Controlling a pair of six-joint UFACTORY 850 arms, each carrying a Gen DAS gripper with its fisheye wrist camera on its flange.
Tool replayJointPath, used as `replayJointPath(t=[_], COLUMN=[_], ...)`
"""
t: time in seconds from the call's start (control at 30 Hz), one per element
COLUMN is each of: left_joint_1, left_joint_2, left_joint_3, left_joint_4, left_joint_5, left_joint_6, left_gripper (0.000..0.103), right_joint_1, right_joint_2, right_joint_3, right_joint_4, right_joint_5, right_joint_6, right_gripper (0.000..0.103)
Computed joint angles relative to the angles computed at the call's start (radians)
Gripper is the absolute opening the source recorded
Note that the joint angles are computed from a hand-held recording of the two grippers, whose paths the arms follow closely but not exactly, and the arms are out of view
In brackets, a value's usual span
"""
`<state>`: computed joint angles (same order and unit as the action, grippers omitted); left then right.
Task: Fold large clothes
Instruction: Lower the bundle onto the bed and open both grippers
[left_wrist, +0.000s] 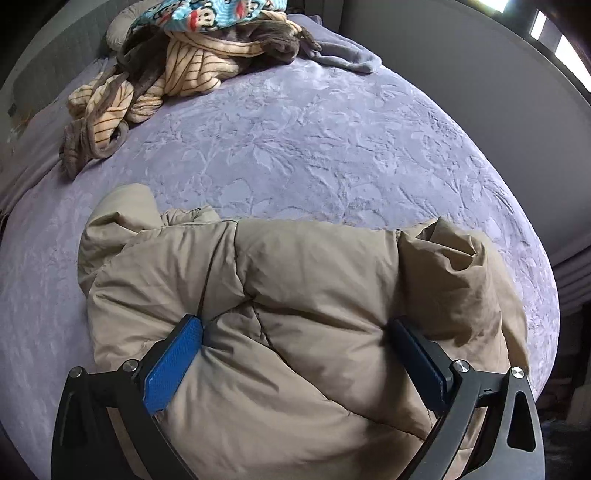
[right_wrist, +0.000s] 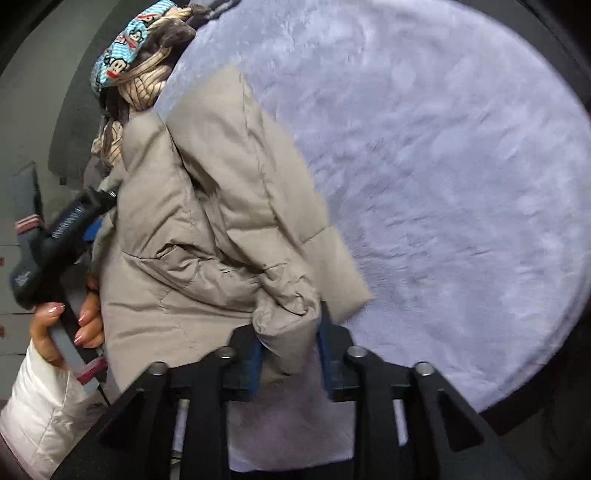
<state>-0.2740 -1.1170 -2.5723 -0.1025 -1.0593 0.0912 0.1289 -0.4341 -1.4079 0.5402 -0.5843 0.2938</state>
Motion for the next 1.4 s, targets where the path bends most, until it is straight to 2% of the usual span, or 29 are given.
replayJointPath(t=[0.13,0.2,0.33,0.43,0.47,0.6,0.83,0.97,1.13,1.23,1.3,1.4], left_joint_1=[0.006,0.008,0.01,0.018,0.022,0.046,0.098,0.118,0.148,0.16,0.166,0.168], left_joint_2=[0.015,0.033,0.043,0.031,0.042,0.158,0.355,0.4,0.417,0.458,0.465,0.456], left_joint_3=[0.025,0.056,0.07,0.031,0.039,0.199,0.495,0.573,0.63,0.699,0.715,0.708], left_joint_4=[-0.006,-0.006,0.007,0.001,-0.006,-0.04,-0.087,-0.079,-0.142,-0.153,-0.147,-0.144], left_joint_5=[0.01,0.025,0.025,-0.023,-0.03,0.018,0.13,0.125,0.093,0.157,0.164,0.141], left_joint_6=[0.007,0.01,0.006,0.007,0.017,0.056,0.071,0.05,0.066,0.054,0.035,0.018], left_gripper=[0.101,0.101,0.101,0.101,0.101,0.101,0.102,0.102,0.102,0.102,0.102,0.102], right_joint_1=[-0.008,-0.003,0.027,0.058,0.058,0.051,0.057,0.075,0.086,0.088,0.086,0.084], right_joint_2=[0.061,0.056,-0.052,-0.162,-0.173,-0.166,-0.183,-0.207,-0.226,-0.23,-0.232,-0.239], right_joint_3=[0.015,-0.016,-0.153,-0.262,-0.265,-0.24,-0.261,-0.296,-0.331,-0.354,-0.369,-0.404], right_joint_4=[-0.065,-0.063,-0.043,-0.154,-0.147,-0.112,-0.153,-0.192,-0.221,-0.219,-0.197,-0.196], right_joint_5=[0.076,0.083,-0.042,-0.173,-0.182,-0.154,-0.176,-0.181,-0.21,-0.217,-0.216,-0.218], right_joint_6=[0.029,-0.015,-0.149,-0.08,-0.079,-0.072,-0.023,0.029,0.065,0.066,0.043,0.021], right_gripper=[0.047,0.047,0.047,0.046,0.046,0.046,0.049,0.05,0.053,0.066,0.078,0.08])
